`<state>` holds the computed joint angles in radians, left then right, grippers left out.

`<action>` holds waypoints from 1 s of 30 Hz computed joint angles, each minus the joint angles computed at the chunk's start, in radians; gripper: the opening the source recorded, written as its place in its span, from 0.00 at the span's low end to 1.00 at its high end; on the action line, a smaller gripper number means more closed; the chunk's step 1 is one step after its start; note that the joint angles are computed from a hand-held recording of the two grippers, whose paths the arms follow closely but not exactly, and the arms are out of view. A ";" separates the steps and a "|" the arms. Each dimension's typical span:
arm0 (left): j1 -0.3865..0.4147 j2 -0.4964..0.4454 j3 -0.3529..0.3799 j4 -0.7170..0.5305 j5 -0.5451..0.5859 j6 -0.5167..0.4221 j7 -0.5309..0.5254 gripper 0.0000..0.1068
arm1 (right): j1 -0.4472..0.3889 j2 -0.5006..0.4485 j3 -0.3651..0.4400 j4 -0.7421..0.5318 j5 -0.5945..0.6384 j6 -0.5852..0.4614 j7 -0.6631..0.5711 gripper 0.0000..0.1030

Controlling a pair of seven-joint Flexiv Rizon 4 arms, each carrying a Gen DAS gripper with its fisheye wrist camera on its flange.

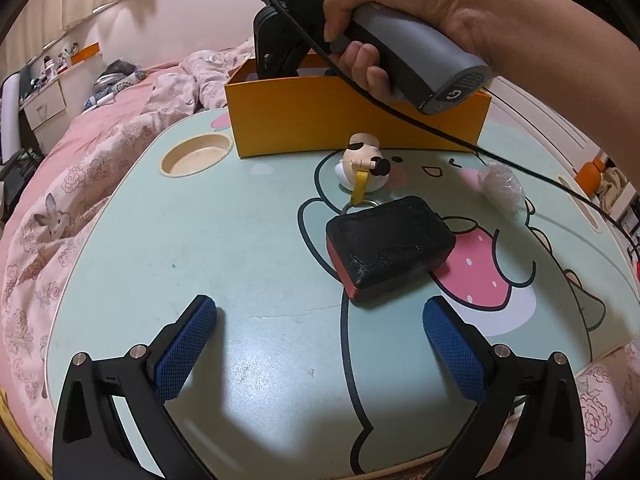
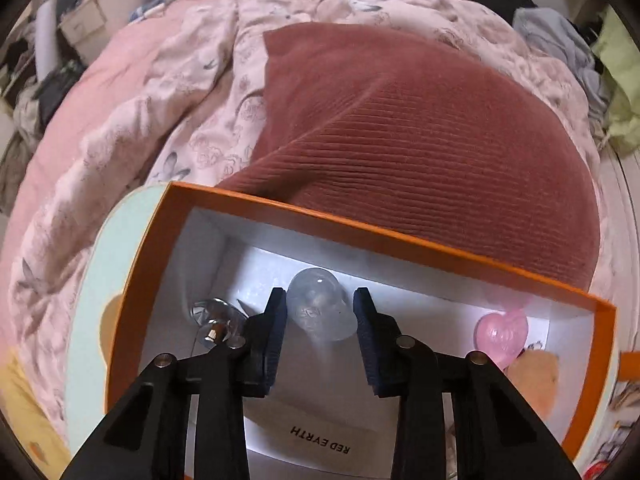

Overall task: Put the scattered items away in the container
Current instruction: 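Grasp the clear glass heart in the box with the right tool, place it on the table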

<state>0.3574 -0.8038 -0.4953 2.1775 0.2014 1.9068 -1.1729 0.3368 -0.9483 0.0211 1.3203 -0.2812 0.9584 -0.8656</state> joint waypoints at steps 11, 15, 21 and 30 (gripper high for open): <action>0.001 0.001 0.001 0.002 0.003 0.002 -0.001 0.96 | 0.083 0.206 -0.150 0.397 -0.014 0.520 0.135 0.18; -0.004 0.002 0.005 0.002 0.002 0.003 -0.002 0.96 | 0.205 0.319 -0.279 0.622 -0.018 0.717 0.153 0.18; -0.014 0.006 0.013 -0.001 -0.001 0.003 -0.004 0.96 | 0.116 0.402 -0.102 0.810 0.050 0.804 0.065 0.18; -0.015 0.005 0.015 0.000 0.000 0.005 -0.004 0.96 | 0.363 0.349 -0.301 0.902 0.298 0.951 0.002 0.48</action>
